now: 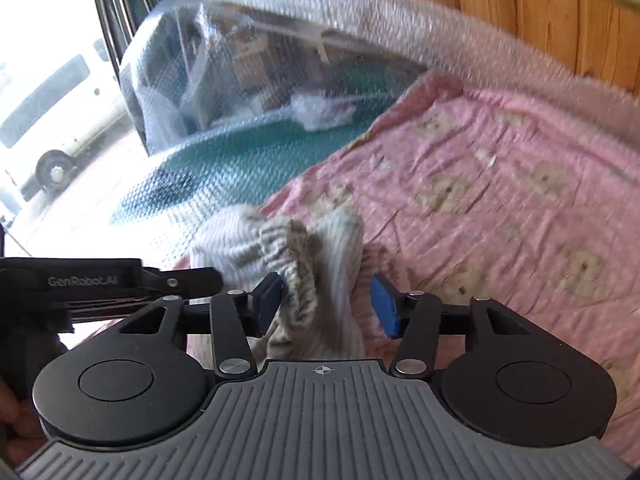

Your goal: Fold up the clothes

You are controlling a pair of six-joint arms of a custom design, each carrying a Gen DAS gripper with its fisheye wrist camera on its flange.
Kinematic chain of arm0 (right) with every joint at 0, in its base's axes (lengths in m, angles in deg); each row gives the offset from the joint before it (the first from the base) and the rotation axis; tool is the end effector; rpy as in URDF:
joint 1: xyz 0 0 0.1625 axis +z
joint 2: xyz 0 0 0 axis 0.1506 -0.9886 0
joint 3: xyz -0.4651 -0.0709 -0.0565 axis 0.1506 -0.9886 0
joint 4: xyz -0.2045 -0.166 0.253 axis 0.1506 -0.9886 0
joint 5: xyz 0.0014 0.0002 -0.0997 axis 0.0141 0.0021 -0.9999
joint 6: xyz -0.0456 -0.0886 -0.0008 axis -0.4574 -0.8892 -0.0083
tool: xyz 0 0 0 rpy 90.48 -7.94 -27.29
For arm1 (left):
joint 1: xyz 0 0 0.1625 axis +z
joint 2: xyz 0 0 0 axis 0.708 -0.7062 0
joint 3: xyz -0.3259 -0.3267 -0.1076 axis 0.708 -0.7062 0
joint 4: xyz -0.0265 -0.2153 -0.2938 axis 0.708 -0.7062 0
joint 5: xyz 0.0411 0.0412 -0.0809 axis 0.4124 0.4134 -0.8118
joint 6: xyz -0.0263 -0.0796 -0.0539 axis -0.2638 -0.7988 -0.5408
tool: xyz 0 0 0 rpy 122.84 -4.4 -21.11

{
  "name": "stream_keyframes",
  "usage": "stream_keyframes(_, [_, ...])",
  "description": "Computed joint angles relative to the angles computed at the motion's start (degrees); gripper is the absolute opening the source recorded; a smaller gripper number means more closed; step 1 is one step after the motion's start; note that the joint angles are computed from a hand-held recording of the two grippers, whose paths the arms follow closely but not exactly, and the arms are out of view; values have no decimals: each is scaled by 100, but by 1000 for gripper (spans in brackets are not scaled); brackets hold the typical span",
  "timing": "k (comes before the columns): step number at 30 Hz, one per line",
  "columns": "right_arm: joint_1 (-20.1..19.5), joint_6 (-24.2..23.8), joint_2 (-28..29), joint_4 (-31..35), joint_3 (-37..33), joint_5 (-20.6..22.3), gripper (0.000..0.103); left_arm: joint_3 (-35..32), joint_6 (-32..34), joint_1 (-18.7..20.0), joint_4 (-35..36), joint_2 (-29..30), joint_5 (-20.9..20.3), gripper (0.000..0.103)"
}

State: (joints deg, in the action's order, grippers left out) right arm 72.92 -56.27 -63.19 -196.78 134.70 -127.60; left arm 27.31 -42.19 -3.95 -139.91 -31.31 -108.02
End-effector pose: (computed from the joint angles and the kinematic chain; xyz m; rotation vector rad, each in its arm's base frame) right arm 0.0246 -0.7246 0.3960 0.9370 -2.5712 0.7245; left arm -0.4319 -0.6550 -0.0008 -0.2639 2.5611 -1.1812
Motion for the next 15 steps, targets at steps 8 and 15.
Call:
stream_keyframes(8, [214, -506, 405, -548, 31, -714, 12, -1602, 1248, 480, 478, 723, -947, 25])
stream_keyframes(15, [105, -519, 698, -571, -146, -1256, 5, -1705, 1523, 646, 239, 937, -1301, 23])
